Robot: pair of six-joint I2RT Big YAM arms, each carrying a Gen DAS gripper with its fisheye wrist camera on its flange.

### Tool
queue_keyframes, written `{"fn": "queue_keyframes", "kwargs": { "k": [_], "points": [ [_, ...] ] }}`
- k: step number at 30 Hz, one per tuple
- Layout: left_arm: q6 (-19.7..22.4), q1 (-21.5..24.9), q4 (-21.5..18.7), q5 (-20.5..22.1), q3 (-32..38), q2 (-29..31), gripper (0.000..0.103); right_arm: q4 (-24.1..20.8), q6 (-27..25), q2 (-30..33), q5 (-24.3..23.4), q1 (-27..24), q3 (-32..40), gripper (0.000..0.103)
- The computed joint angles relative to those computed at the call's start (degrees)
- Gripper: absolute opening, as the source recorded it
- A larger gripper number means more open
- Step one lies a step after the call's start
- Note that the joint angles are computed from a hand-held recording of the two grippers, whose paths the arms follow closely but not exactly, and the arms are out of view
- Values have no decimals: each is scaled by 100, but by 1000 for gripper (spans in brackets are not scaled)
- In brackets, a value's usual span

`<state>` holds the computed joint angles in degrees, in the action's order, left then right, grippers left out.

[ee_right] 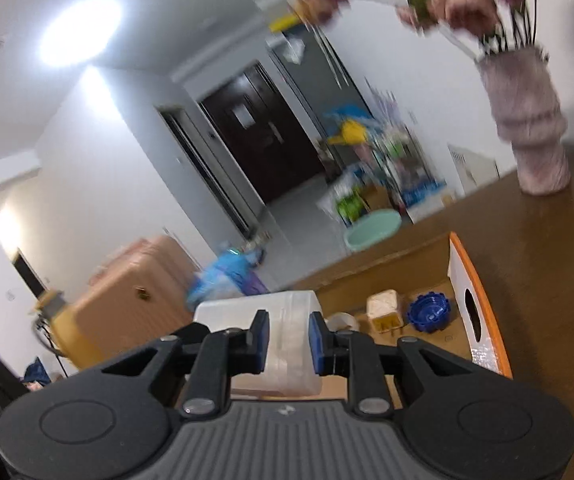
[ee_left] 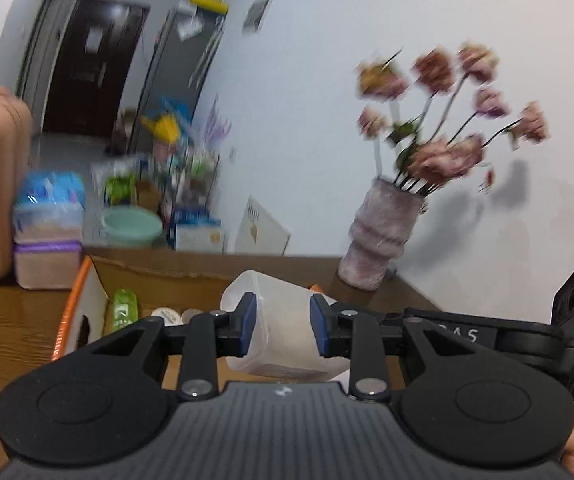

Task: Organize rigid objects
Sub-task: 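Lift the white container with both grippers and carry it over the box, then open both grippers to release the white container into the box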

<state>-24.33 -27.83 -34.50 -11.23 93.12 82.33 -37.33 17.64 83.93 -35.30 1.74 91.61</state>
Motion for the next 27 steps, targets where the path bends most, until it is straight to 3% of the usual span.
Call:
{"fn": "queue_keyframes", "kwargs": {
  "k": [5, 8, 11, 17, 23, 25, 27],
  "points": [
    [-251, 348, -440, 178, 669, 891, 29, -467, -213, 961, 483, 242, 814, 21],
    [-451, 525, -559, 415, 708, 1171, 29, -834, -358, 1382, 682, 325, 1143, 21],
    [-572, 646, -707, 648, 730, 1353, 29, -1158, -619, 1651, 914, 398, 1366, 21],
    [-400, 677, -998, 471, 772, 1490, 29, -1211, -606, 1791, 958, 501, 1457, 23],
    [-108, 576, -985, -227, 628, 1073, 49, -1240, -699, 1498, 1010, 446, 1397, 27],
    [103, 477, -945, -604, 513, 849, 66, -1305, -805, 1314, 1038, 375, 1383, 30],
    [377, 317, -967, -1117, 389, 640, 70, -1196, -983, 1043, 1062, 301, 1215, 38]
  ]
}}
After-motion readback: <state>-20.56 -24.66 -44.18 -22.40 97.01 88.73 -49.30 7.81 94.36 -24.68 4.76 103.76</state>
